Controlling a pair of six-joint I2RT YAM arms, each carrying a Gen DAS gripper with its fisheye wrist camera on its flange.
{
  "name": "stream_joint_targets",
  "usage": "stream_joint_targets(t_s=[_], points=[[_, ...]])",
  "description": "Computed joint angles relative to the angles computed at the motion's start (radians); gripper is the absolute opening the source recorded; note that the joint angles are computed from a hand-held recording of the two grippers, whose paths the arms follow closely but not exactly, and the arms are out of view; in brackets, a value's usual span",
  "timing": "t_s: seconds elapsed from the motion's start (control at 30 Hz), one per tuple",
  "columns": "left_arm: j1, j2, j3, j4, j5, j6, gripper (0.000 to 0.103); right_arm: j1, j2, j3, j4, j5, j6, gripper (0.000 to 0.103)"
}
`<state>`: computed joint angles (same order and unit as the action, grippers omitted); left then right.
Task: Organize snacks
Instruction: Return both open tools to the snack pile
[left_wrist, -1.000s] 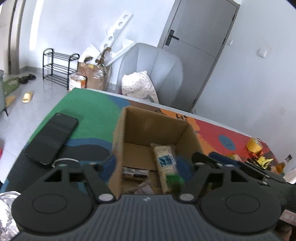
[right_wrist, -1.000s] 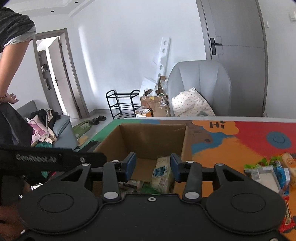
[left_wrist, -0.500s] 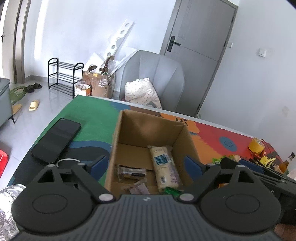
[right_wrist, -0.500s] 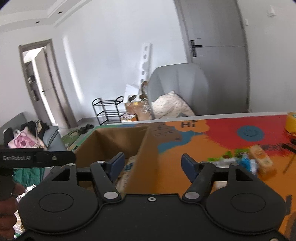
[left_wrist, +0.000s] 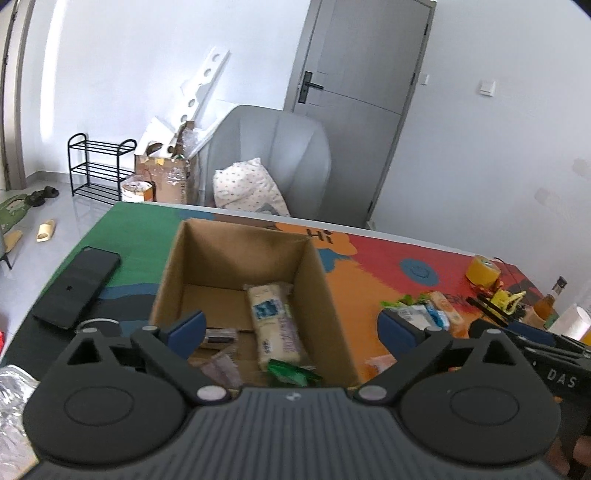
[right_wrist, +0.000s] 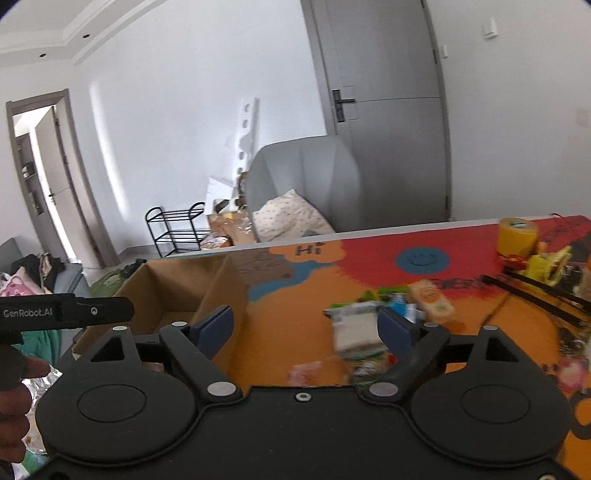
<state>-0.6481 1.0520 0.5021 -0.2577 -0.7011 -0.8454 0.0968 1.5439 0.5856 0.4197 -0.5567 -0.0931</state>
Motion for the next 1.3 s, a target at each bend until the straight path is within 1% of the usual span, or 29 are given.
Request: stream_joint_targets(t_s=[0.37,0.57,0.63,0.67,0.77,0.83,0.87,0.93,1.03,1.17,1.3], points=[[-0.075,0.194,0.081,0.135,0.005,0.02,0.099,-0.133,0.079,0.011,0.019,-0.062,-0.04,0.085],[-0.11,0.327,0.153,0.19,-0.014,0.015,0.098,-0.182,0.137,0.045,-0.005,-0.084,-0.077,0.075],[-0.114,0.364,0.17,0.213,-0.005,0.017,0.096,-0.194,0.159,0.061,-0.019,-0.092,-0.093,0.07],[-0.117,0.385,0.179,0.224,-0.005,0.016,0.096,-0.2,0.17,0.069,-0.027,-0.098,-0.1,0.069],[-0.127,0.455,0.221,0.22,-0.012,0.006,0.09,-0.215,0.2,0.085,-0.029,-0.116,-0.111,0.065],[-0.124,0.487,0.236,0.233,0.006,0.008,0.081,-0.219,0.225,0.097,-0.034,-0.122,-0.112,0.06],[-0.121,0.501,0.243,0.239,0.017,0.008,0.079,-0.22,0.237,0.106,-0.041,-0.123,-0.112,0.058],[-0.118,0.527,0.257,0.238,0.027,0.003,0.071,-0.218,0.261,0.12,-0.05,-0.118,-0.117,0.054],[-0.114,0.573,0.277,0.238,0.039,-0.013,0.065,-0.218,0.292,0.137,-0.053,-0.123,-0.118,0.051],[-0.109,0.626,0.296,0.243,0.051,-0.027,0.061,-0.211,0.337,0.165,-0.056,-0.119,-0.123,0.051],[-0.104,0.676,0.313,0.254,0.055,-0.017,0.059,-0.197,0.387,0.199,-0.054,-0.107,-0.114,0.046]])
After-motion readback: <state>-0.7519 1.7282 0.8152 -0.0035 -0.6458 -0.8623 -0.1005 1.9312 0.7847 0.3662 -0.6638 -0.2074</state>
